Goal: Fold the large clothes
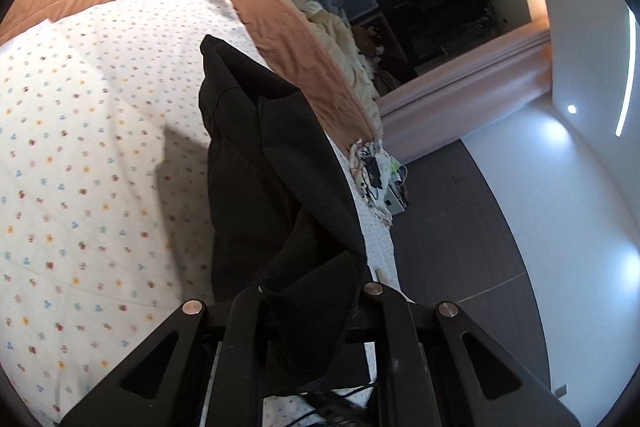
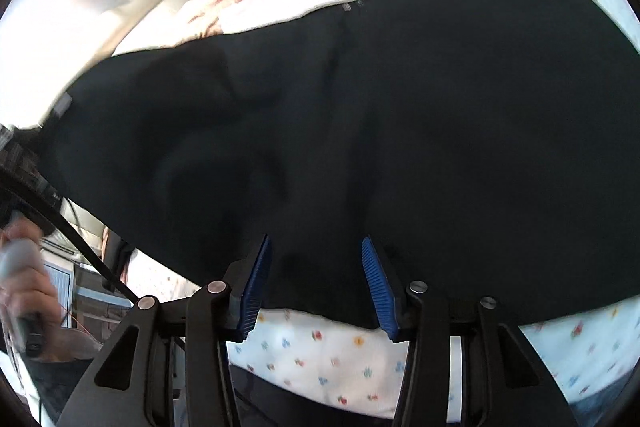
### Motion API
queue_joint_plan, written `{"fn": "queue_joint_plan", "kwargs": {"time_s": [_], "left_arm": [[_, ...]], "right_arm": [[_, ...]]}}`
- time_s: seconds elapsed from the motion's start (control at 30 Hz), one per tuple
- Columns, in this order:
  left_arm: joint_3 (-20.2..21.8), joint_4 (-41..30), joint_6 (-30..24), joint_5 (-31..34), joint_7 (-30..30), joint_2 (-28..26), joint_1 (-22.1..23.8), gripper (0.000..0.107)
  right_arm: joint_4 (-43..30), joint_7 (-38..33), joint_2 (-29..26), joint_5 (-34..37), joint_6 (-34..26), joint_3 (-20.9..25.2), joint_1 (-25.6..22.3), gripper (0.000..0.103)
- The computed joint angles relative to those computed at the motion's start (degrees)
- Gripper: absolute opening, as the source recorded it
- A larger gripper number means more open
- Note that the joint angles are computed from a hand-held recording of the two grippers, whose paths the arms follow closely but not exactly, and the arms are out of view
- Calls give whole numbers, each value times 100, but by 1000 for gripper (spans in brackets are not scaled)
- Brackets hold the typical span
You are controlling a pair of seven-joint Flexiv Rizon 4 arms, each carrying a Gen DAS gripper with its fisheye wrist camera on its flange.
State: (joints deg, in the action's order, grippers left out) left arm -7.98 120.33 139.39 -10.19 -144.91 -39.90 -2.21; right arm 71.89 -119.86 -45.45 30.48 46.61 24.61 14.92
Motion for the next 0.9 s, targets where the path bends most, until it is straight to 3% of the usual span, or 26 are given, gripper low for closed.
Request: {"fn": "queue_joint_plan", "kwargs": {"time_s": [0.13, 0.3, 0.57, 0.67, 0.9], "left_arm": [[-68, -412, -463, 10, 267, 21, -87, 12], [-160, -929, -820, 4, 546, -30, -191, 12], [-374, -1766, -1611, 105, 992, -231, -188, 12], [-523, -2192, -1956, 157, 1161, -430, -155, 12], [-638, -3182, -2806, -104, 1645, -974, -350, 12]], "right_arm": [[-223, 84, -353, -95, 88, -47, 138, 41], [-948, 295, -742, -57, -634, 41, 2, 39], [-1267, -80, -718, 690, -866, 127, -614, 39], [-1425, -130, -749, 964, -854, 104, -835, 46], [-1956, -168, -1006, 1512, -858, 51, -1368, 46]]}}
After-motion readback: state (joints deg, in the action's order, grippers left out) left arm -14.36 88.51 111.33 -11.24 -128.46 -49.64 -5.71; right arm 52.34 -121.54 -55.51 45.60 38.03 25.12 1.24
